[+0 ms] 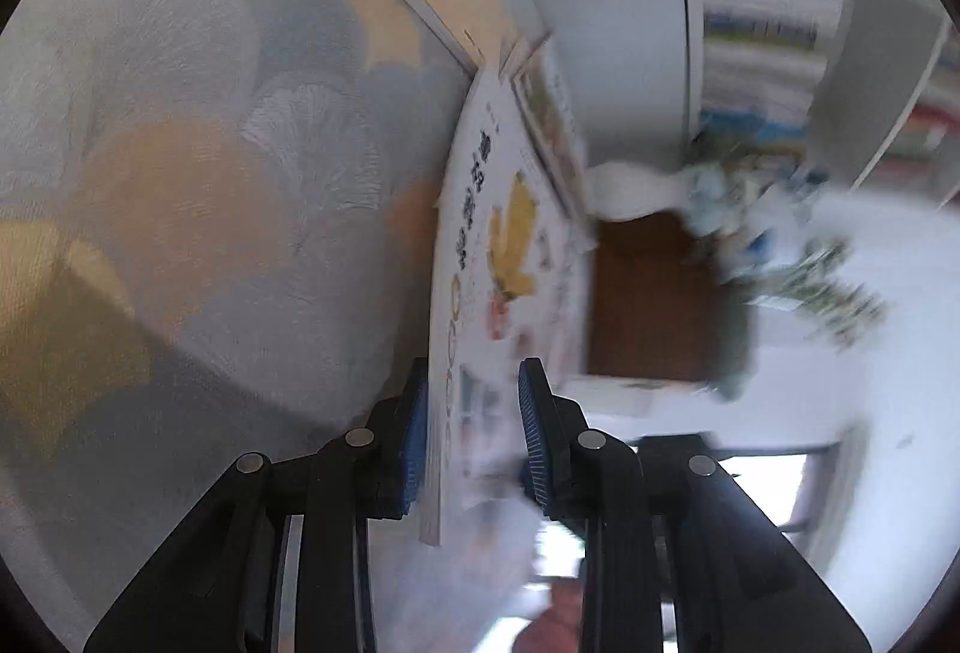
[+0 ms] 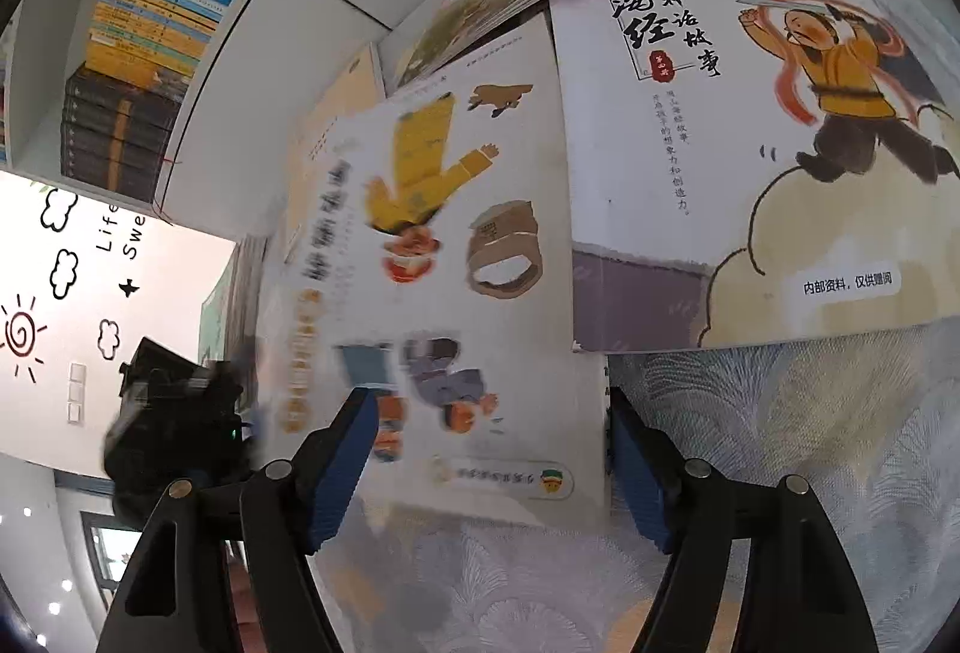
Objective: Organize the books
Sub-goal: 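Grasp the white book's edge with the left gripper and lift it upright, then carry the white book in the left gripper to the white table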
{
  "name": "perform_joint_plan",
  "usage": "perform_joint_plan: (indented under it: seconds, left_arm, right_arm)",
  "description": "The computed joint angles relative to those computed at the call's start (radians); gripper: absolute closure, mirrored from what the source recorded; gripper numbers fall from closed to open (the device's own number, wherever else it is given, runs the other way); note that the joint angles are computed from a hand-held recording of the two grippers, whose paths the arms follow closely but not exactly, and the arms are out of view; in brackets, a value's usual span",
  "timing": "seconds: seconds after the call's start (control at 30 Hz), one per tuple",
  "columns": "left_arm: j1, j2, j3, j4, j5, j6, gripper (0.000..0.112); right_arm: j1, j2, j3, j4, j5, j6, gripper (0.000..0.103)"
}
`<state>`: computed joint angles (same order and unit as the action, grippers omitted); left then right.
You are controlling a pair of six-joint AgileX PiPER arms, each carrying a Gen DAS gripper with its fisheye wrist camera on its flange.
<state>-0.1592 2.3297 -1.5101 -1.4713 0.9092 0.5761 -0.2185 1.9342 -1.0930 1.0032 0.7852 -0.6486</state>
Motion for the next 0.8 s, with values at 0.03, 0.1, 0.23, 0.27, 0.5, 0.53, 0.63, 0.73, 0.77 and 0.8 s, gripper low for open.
perform_joint_plan:
  seconds: [0.03,0.1,0.23,0.27,0.5,0.53,0.63,0.73,0.77,0.8]
  left_arm:
    - [-0.015,-0.007,-0.011,0.032,-0.020,-0.020,0.095]
    - [-0.029,-0.016,-0.028,0.066,-0.043,-0.057,0.103]
    - [-0.005,-0.004,-0.036,-0.044,0.038,-0.055,0.103]
    - [0.002,0.012,-0.053,-0.069,0.072,-0.061,0.103]
    - [0.043,0.057,-0.067,-0.125,0.161,-0.110,0.102]
    - [0.047,0.052,-0.066,-0.108,0.146,-0.122,0.102]
    - [0.041,0.033,-0.087,-0.026,0.107,-0.170,0.103]
    - [0.015,0.003,-0.128,0.147,0.056,-0.234,0.104]
    - [0.003,-0.015,-0.127,0.197,0.043,-0.241,0.104]
    - [-0.006,-0.032,-0.118,0.222,0.031,-0.238,0.104]
  right_arm:
    - [0.000,-0.004,0.002,-0.005,0.003,0.000,0.030]
    - [-0.005,-0.005,-0.002,-0.012,0.012,-0.002,0.030]
    - [-0.047,-0.002,0.011,0.040,0.048,0.008,0.033]
    - [-0.072,-0.002,0.033,0.085,0.063,-0.014,0.033]
    - [-0.168,0.106,0.070,0.332,0.207,-0.131,0.047]
    - [-0.160,0.114,0.064,0.345,0.199,-0.137,0.053]
    - [-0.166,0.126,0.049,0.329,0.227,-0.148,0.067]
    - [-0.152,0.081,0.063,0.311,0.231,-0.163,0.069]
    - [-0.139,0.052,0.066,0.290,0.212,-0.160,0.070]
    - [-0.115,0.018,0.063,0.255,0.179,-0.148,0.070]
